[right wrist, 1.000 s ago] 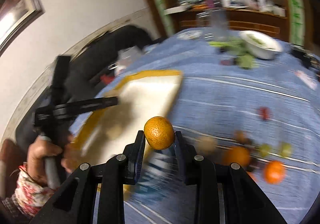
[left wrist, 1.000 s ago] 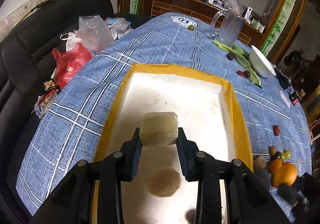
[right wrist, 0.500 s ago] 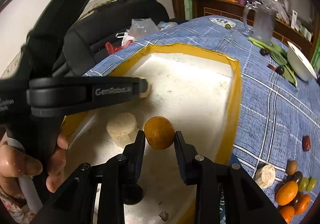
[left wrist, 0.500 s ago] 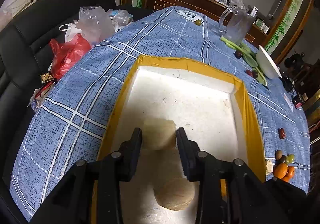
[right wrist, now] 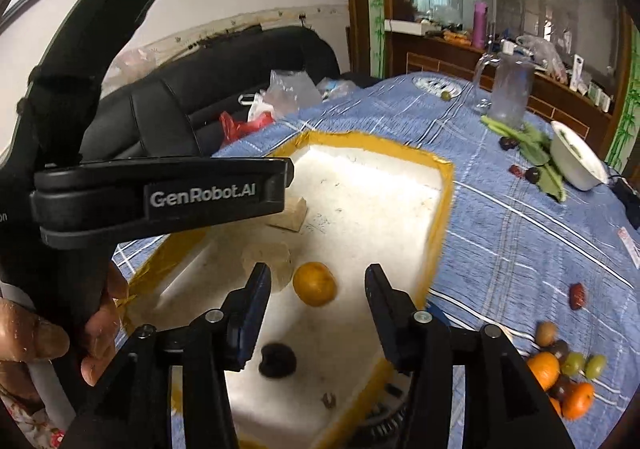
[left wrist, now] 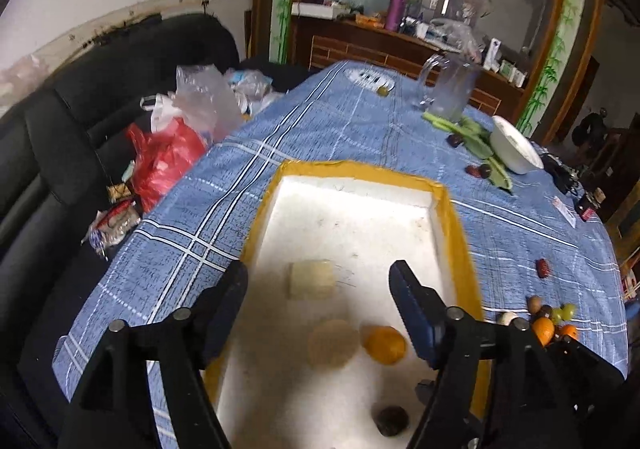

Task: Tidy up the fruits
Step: 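Lower the cube and orange into the tray and open both tools, then grasp an orange with the left tool while the right tool grasps another orange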

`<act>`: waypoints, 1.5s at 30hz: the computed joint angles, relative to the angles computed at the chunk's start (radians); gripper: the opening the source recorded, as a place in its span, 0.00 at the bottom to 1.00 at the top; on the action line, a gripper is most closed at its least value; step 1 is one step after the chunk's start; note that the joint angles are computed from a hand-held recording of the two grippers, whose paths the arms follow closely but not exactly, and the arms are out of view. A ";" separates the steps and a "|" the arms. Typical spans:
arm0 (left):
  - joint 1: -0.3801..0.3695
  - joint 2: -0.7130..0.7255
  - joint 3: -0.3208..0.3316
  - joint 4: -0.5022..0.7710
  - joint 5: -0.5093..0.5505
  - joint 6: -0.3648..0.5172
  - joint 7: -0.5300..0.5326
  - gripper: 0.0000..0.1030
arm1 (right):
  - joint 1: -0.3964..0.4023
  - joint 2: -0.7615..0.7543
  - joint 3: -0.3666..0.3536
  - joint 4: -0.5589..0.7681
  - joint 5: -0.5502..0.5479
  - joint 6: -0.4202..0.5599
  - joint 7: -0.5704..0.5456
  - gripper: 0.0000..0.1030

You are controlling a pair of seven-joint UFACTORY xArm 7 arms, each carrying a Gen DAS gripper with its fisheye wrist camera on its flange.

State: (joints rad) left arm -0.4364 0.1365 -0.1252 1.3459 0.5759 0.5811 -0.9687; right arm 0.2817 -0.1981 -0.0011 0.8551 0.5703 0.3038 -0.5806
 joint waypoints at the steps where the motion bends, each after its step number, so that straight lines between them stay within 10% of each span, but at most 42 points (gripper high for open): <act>1: -0.009 -0.015 -0.003 -0.011 0.018 -0.002 -0.016 0.73 | -0.001 -0.024 -0.004 -0.019 0.006 -0.001 -0.006 0.53; 13: -0.045 -0.070 -0.087 -0.067 0.010 -0.043 -0.049 0.80 | -0.165 -0.396 -0.139 -0.338 -0.169 0.008 0.088 0.62; 22: -0.156 0.092 -0.086 0.080 -0.082 -0.021 0.086 0.80 | -0.279 -0.387 -0.269 -0.342 -0.233 0.063 0.108 0.61; 29: -0.222 0.195 -0.058 0.165 -0.144 -0.051 0.197 0.79 | -0.227 -0.283 -0.312 -0.287 -0.133 0.054 0.060 0.61; 34: -0.228 0.272 -0.052 0.240 -0.247 -0.039 0.272 0.50 | -0.181 -0.188 -0.343 -0.211 0.012 0.076 -0.018 0.59; 45: -0.282 0.429 -0.012 0.441 -0.307 0.014 0.388 0.48 | -0.239 -0.062 -0.257 -0.130 0.193 0.111 -0.148 0.42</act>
